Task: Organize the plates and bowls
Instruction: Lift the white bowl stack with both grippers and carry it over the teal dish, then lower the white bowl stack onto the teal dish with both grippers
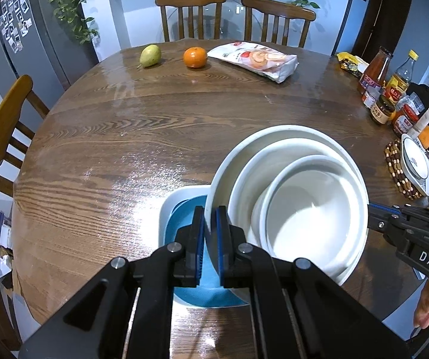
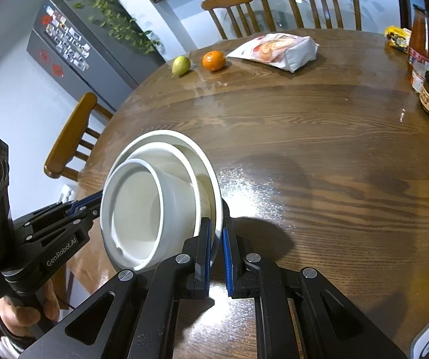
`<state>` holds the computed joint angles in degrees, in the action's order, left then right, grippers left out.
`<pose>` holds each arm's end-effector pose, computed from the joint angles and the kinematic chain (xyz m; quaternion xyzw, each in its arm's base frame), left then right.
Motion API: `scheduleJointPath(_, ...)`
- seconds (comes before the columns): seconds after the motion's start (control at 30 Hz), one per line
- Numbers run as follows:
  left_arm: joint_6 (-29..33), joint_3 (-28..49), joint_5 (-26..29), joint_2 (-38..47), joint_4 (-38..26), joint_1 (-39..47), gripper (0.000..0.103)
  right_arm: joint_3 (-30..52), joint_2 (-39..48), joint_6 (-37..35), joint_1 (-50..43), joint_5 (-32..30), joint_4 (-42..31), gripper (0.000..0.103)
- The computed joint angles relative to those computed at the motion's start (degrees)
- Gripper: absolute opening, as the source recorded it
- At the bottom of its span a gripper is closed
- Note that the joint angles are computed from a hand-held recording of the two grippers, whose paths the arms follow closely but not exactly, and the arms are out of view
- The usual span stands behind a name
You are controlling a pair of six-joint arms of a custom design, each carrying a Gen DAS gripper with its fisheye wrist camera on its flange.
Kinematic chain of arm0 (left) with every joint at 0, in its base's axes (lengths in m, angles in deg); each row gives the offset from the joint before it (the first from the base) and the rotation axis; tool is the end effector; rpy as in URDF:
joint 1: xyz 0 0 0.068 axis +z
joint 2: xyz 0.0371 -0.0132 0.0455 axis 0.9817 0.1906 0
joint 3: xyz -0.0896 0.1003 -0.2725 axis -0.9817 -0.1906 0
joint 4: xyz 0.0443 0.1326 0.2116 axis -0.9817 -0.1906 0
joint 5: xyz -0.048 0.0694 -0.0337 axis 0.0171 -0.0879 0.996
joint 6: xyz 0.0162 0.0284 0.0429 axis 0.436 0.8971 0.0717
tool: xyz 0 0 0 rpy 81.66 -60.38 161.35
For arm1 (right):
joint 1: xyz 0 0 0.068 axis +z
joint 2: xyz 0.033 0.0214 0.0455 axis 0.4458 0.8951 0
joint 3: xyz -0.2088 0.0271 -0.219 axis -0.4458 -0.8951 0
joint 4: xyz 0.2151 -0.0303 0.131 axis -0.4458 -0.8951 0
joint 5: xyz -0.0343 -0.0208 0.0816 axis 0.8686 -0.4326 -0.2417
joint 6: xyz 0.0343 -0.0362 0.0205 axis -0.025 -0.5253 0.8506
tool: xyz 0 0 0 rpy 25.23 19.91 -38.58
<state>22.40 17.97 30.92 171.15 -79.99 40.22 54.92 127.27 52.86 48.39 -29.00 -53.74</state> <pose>0.2780 -0.2189 0.1735 0.2250 0.9341 -0.0679 0.2687 0.2077 0.0836 0.1638 0.1459 0.9285 0.1769 0.2920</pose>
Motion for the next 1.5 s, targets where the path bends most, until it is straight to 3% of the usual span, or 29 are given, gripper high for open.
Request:
scheduleJointPath(0.67,-0.6,-0.7,0.6,1.7,-1.1,4.7,0.003,5.9,11.4,-0.7,1.0,-4.6,3.1,0.011)
scheduleJointPath(1.5,0.2,4.9,3.7,8.5,-5.5,8.7,0.003,13.8,22.2,-1.0,-1.6,-10.5,-0.1,0.011)
